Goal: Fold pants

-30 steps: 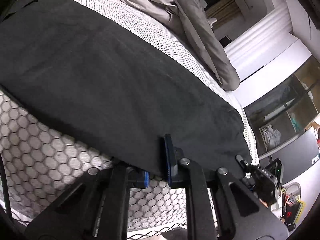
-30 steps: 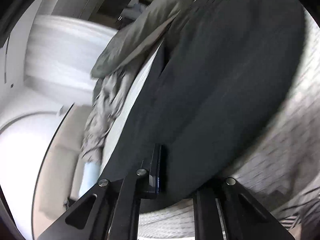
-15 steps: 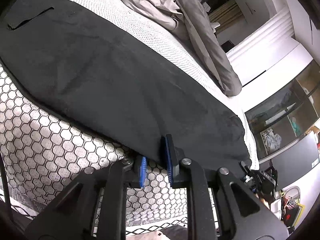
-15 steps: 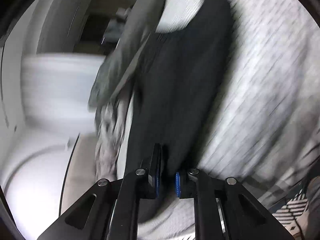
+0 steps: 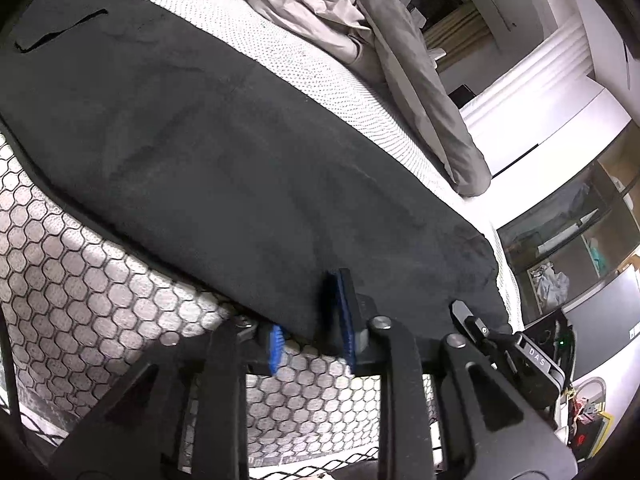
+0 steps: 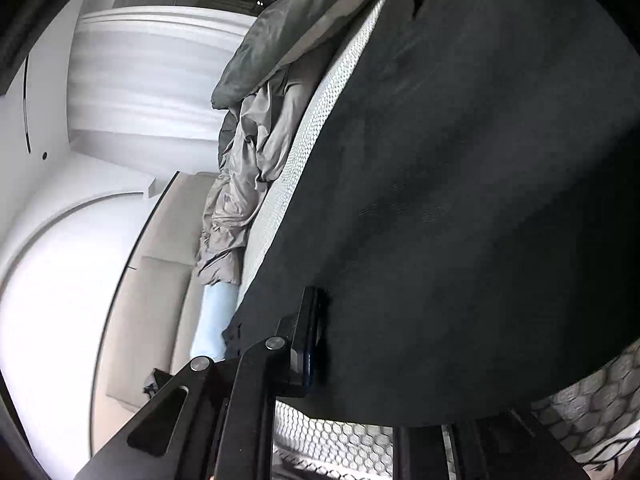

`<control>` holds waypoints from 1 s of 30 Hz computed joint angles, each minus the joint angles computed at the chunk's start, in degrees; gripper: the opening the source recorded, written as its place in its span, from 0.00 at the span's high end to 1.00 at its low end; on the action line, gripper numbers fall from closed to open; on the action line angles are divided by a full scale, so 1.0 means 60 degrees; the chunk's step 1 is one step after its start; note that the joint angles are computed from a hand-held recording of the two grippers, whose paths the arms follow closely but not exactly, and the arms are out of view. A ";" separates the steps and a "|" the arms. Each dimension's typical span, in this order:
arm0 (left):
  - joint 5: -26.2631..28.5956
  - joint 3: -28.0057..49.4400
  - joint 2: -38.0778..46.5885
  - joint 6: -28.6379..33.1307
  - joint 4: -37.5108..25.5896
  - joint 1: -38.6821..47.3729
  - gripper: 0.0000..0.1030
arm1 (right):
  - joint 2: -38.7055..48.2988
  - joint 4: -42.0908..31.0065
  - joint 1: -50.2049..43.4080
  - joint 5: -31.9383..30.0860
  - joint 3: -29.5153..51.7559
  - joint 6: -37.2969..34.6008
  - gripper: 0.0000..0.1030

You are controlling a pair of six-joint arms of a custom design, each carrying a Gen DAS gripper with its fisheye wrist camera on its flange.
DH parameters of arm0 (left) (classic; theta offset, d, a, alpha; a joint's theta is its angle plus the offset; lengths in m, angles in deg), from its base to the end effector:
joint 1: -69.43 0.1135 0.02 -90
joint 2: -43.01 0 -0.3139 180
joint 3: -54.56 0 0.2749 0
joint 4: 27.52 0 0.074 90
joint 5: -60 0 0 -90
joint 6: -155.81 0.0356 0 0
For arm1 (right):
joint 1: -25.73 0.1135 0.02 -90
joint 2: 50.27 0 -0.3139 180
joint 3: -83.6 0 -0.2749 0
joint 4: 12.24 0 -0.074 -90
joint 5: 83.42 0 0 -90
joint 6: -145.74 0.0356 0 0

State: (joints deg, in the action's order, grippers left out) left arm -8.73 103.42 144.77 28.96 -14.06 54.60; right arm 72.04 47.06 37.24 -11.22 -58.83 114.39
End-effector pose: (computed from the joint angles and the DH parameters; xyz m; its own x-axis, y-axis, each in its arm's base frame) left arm 0.3182 -0.0976 0.1335 -0.7969 -0.3671 -0.4798 0.0393 0.7610 -0.6476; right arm 0.3020 0.0726 0.0587 -0.6123 0.7051 -0.3577 0.1199 0.5299 0.8395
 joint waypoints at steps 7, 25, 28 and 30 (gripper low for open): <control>0.0566 -0.0063 0.0031 0.0211 0.0065 0.0393 0.83 | -0.0494 -0.0159 0.0016 0.0134 -0.0647 -0.0641 0.87; 0.2208 0.0096 -0.0264 0.1430 -0.1269 0.3428 0.77 | -0.0988 0.0569 -0.3721 -0.1438 -0.1959 -0.0325 0.92; 0.1633 0.0660 -0.0022 0.1519 -0.1759 0.3854 0.77 | -0.0821 0.0796 -0.4077 -0.1845 -0.2042 -0.0276 0.91; 0.1407 0.0985 0.0118 0.1470 -0.1962 0.4275 0.77 | -0.0681 0.0911 -0.4210 -0.1975 -0.2045 -0.0310 0.91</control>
